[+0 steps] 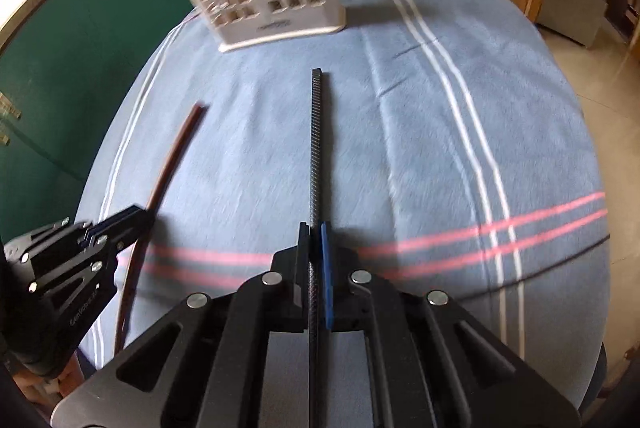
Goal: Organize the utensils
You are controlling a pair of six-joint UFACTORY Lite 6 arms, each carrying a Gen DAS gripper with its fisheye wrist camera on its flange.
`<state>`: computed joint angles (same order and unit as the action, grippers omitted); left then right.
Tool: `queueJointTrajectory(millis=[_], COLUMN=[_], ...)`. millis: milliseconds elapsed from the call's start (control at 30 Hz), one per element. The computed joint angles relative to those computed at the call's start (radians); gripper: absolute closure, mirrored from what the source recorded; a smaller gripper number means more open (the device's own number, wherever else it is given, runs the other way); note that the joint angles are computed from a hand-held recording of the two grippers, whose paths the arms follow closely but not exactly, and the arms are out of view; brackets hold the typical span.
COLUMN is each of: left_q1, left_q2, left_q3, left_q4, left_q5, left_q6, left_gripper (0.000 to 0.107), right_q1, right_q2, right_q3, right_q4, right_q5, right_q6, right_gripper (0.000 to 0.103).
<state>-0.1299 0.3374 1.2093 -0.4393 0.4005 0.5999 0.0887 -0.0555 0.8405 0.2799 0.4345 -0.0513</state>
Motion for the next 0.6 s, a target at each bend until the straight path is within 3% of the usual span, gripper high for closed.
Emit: queueJointTrajectory(millis=[100, 200, 333, 433, 600], left_q1=[0.016, 0.015, -0.011, -0.036, -0.059], left_q2=[-0.034, 0.001, 0.161, 0.310, 0.465], left_q3=[-0.001, 0.072, 0.295, 0.496, 0.714], left_q4=[-0.049, -0.029, 0.077, 0.207, 0.259], left_q5=[0.024, 0.034, 0.074, 0.142, 0.232], left_q6=[0.050, 0.009, -0.132, -0.270, -0.304], left_gripper=[0.101, 0.087, 0.076, 0.076, 0.070], right_q1=[0.000, -0.029, -0.056, -0.060, -0.057], right_q2=[-0.032, -0.014, 0.077, 0.180, 0.322], right_q3=[-0.004, 0.045, 0.157, 0.257, 0.405], right_q4=[-0.002, -0.002, -0.019, -0.042, -0.043], right_q5=[0.029, 0.028, 0.027, 0.034, 0.064], right_q6=[-0.002, 0.000, 0.000, 0.004, -0.013], right_gripper=[0.097, 0.083, 0.081, 0.081, 0.081])
